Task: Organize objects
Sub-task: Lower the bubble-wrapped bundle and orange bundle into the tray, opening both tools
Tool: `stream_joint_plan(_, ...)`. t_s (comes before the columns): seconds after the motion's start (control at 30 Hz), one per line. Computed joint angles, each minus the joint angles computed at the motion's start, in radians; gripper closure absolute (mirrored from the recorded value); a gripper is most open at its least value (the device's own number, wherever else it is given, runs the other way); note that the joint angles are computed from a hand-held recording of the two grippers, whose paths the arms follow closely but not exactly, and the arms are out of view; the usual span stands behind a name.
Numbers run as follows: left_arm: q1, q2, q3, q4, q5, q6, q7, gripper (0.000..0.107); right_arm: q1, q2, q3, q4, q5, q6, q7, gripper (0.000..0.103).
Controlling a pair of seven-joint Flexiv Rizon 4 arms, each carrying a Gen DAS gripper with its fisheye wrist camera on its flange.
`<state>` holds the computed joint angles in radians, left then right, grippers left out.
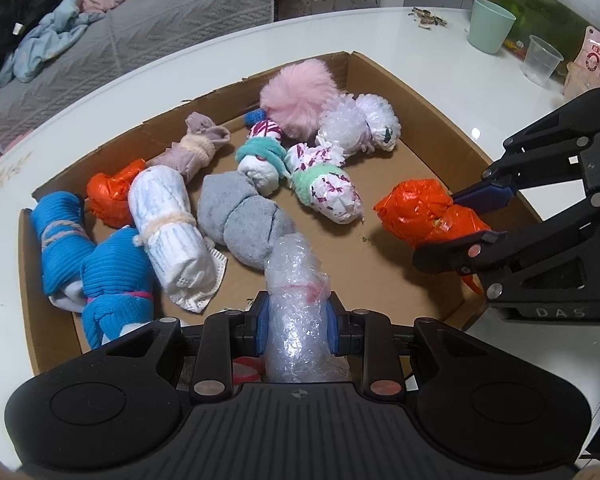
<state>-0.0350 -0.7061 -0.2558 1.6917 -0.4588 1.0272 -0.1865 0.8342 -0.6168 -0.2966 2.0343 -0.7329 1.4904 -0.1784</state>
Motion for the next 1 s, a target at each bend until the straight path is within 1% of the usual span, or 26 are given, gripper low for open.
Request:
stream_joint_plan(0.07, -0.003, -0.008, 0.0, -0.004, 0.003, 0.017, 0.008, 0.074, -0.017, -0.007, 0.021, -0.009, 0.012, 0.001, -0.014, 0.077)
stream_joint_plan(0.17, -0.011, -0.024, 0.007, -0.027, 0.009, 0.016, -0.014, 0.074, -0.044, -0.022, 0.058, -0.033, 0.03, -0.013, -0.048, 0.077)
stream_joint_plan(0.33, -0.014, -0.043, 0.006, -0.059, 0.008, 0.0, -0.048, 0.074, -0.051, -0.042, 0.054, -0.059, 0.042, -0.019, -0.083, 0.077)
stream_joint_plan(0.53, -0.027, -0.066, -0.008, -0.105, -0.008, -0.053, -0.098, 0.073, -0.018, -0.044, -0.014, -0.029, 0.061, 0.016, -0.052, 0.077)
stream_joint_plan(0.63, -0.03, -0.079, -0.02, -0.119, -0.015, -0.056, -0.091, 0.073, -0.001, -0.042, -0.038, -0.017, 0.076, 0.015, -0.052, 0.077)
stream_joint_plan(0.73, -0.033, -0.098, -0.031, -0.14, -0.039, -0.065, -0.107, 0.073, 0.018, -0.049, -0.068, -0.021, 0.078, -0.005, -0.047, 0.077)
stream_joint_plan(0.8, -0.037, -0.103, -0.03, -0.152, -0.049, -0.075, -0.129, 0.073, 0.026, -0.056, -0.09, -0.017, 0.076, 0.021, -0.043, 0.077)
stream_joint_plan(0.9, -0.044, -0.112, -0.027, -0.168, -0.061, -0.091, -0.17, 0.073, 0.038, -0.063, -0.107, -0.021, 0.08, 0.013, -0.053, 0.077)
stream_joint_plan(1.0, -0.043, -0.111, -0.035, -0.159, -0.054, -0.07, -0.141, 0.072, 0.054, -0.064, -0.121, -0.016, 0.08, 0.015, -0.058, 0.077)
